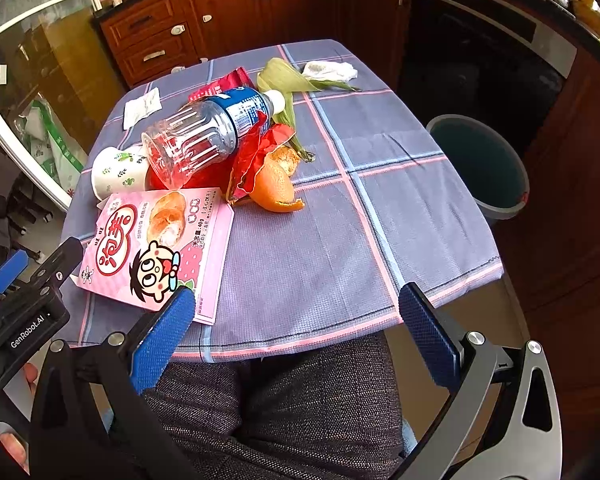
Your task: Collect trash
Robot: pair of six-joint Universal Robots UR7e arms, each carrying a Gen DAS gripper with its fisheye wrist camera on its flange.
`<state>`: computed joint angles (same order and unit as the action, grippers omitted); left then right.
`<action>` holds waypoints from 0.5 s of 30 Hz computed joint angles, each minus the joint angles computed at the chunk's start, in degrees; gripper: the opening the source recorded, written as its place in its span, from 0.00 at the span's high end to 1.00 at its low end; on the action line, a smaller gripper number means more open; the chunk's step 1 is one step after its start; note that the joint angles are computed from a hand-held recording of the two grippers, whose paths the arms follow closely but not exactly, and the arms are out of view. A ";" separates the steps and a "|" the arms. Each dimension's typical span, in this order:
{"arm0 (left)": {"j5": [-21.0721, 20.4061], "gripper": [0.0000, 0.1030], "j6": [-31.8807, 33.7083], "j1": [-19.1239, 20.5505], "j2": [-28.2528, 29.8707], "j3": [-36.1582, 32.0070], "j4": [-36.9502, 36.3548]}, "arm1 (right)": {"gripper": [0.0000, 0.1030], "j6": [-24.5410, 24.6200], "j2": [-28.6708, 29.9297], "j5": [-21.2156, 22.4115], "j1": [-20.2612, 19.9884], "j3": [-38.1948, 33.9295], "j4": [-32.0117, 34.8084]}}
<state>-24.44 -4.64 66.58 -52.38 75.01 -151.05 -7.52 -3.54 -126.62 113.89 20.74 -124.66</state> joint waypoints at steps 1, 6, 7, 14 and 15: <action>-0.03 0.03 -0.01 0.03 -0.04 0.13 -0.05 | 0.05 0.01 0.06 -0.01 0.00 -0.17 0.13; -0.07 0.03 -0.05 0.08 -0.07 0.34 -0.14 | 0.05 0.13 0.18 0.09 -0.03 -0.43 0.55; -0.16 0.03 -0.06 0.15 -0.16 0.62 -0.25 | 0.05 0.17 0.21 0.11 -0.05 -0.48 0.65; -0.66 0.03 -0.90 0.41 -0.09 0.79 0.81 | 0.05 0.52 0.50 0.56 -0.24 -1.09 1.47; -0.85 0.03 -1.04 0.51 0.15 0.07 1.72 | 0.05 0.41 0.22 1.37 -0.43 -0.60 0.97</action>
